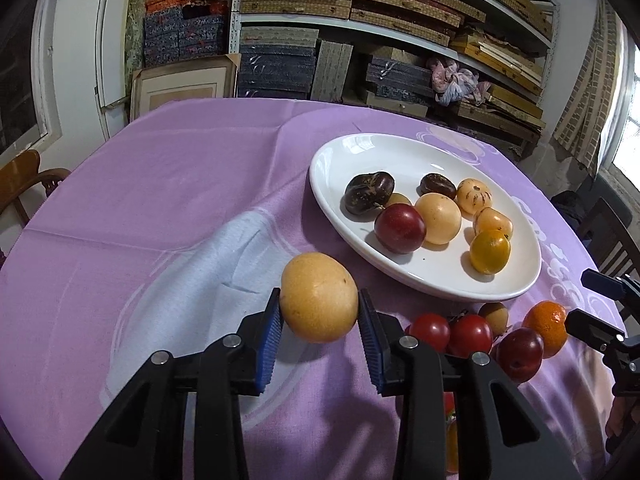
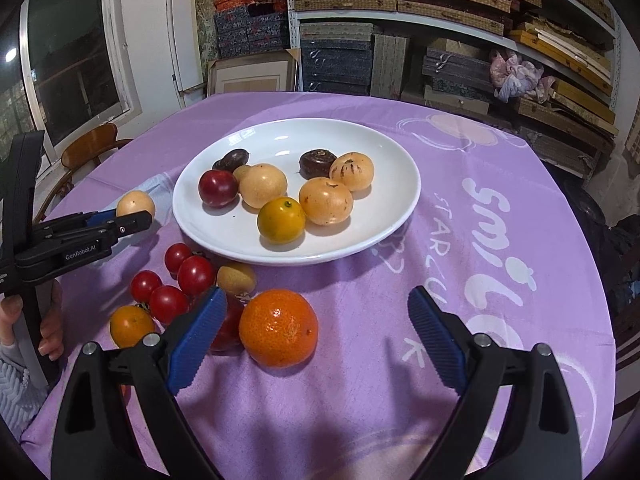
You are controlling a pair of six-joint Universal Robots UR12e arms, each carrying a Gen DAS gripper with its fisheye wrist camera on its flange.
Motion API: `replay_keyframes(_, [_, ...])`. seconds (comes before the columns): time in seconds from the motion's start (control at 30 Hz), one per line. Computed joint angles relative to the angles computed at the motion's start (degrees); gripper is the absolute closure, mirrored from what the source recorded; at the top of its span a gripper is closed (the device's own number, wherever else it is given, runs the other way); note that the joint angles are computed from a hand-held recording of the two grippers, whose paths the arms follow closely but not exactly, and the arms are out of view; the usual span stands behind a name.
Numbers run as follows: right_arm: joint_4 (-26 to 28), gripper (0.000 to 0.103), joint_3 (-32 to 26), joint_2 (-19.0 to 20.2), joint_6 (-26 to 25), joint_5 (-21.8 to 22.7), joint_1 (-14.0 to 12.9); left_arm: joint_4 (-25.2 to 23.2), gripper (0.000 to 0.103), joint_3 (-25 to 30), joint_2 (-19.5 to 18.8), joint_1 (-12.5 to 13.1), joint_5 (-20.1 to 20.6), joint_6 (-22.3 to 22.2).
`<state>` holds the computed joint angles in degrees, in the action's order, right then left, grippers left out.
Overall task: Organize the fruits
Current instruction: 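Grasp the tangerine with the right gripper while the left holds the yellow fruit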
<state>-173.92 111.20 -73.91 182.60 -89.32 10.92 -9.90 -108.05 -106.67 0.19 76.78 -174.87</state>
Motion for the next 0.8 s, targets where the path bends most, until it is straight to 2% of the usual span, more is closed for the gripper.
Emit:
replay_keyframes(0.2, [2.32,0.023,-0.23,0.3,-2.16,0.94,-0.13,-0.18,0.066,-0.2,0.11,-0.03,-0.65,0.71])
replay_keyframes(0.33, [3.95,0.023,-0.52,0.44,-1.97,1.83,-0.31,-0.49,0.066,-0.13,0.07,0.09,-1.17,0.49])
replay_keyframes(0.5, [3.84,0.024,-0.75,0.49,-0.22,-3.22,0.11,-1.24,0.066,-0.13,0.04,-0.05,-1.27,1.16])
replay_keyframes(0.57, [4.61,0.032,-0.79,0.47,0.38,-1.71,-0.33,-1.2,0.066,-0.21,0.1,-0.18,-1.12,1.36])
replay_keyframes(0.63, [5.73,0.035,-1.2,0.95,-0.44,-1.65,-0.06,-0.97,0.066,-0.24,0.1,-0.31,-0.91,1.51])
replay_keyframes(0.7, [6.75,0.047,-1.56,1.37,-0.73,-0.31,-0.06,-0.85,0.066,-0.37,0.23,-0.31,-0.99,1.6])
replay_keyframes(0.8, [7.42,0.054,-1.78,1.61,-0.32,1.06,-0.32,-0.93,0.066,-0.39,0.26,-0.33,-1.01,1.57])
